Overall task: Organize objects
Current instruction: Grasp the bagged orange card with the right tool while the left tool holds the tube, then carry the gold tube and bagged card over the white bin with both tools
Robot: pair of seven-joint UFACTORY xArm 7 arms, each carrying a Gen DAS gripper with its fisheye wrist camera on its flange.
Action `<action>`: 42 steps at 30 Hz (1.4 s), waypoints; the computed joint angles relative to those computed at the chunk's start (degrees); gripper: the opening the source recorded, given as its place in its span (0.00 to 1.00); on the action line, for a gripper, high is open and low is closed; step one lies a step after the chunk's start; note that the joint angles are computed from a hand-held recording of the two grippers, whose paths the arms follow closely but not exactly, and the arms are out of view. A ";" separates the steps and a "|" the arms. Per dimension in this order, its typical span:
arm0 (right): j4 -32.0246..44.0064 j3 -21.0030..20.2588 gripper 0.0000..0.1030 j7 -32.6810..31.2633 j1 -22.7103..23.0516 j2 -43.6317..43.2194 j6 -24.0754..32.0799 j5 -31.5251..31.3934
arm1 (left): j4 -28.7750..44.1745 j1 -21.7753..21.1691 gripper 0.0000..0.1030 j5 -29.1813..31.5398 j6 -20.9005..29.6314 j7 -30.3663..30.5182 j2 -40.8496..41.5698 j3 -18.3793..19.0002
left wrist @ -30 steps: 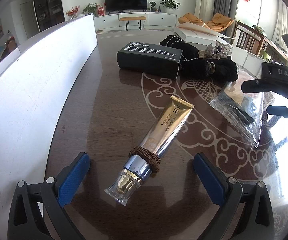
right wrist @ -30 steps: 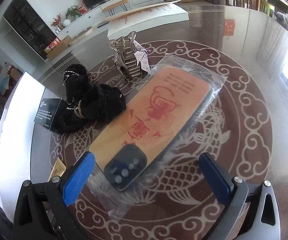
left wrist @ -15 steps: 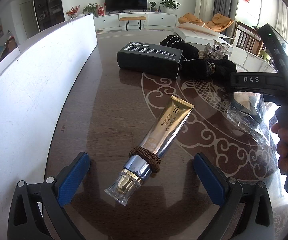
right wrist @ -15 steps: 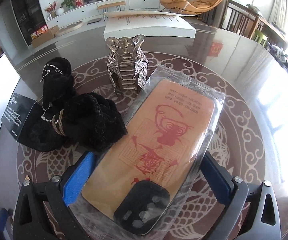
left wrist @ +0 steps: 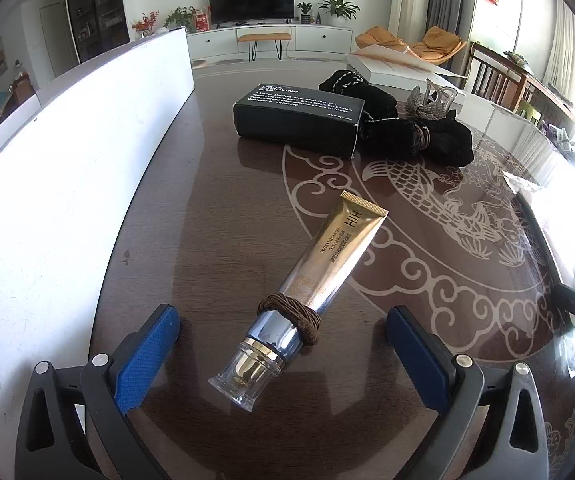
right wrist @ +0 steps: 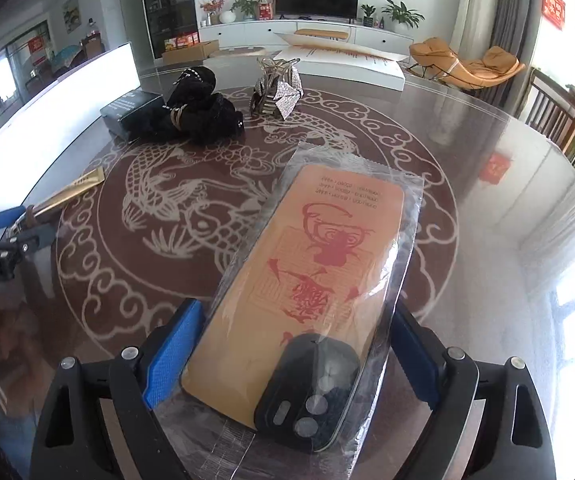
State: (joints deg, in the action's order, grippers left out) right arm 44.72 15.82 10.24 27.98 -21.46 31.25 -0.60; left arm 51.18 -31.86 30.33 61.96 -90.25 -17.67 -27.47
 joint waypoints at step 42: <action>6.90 -2.17 1.00 -3.95 -0.10 2.90 14.15 2.86 | 4.40 0.50 1.00 -15.93 -1.67 24.69 2.47 6.35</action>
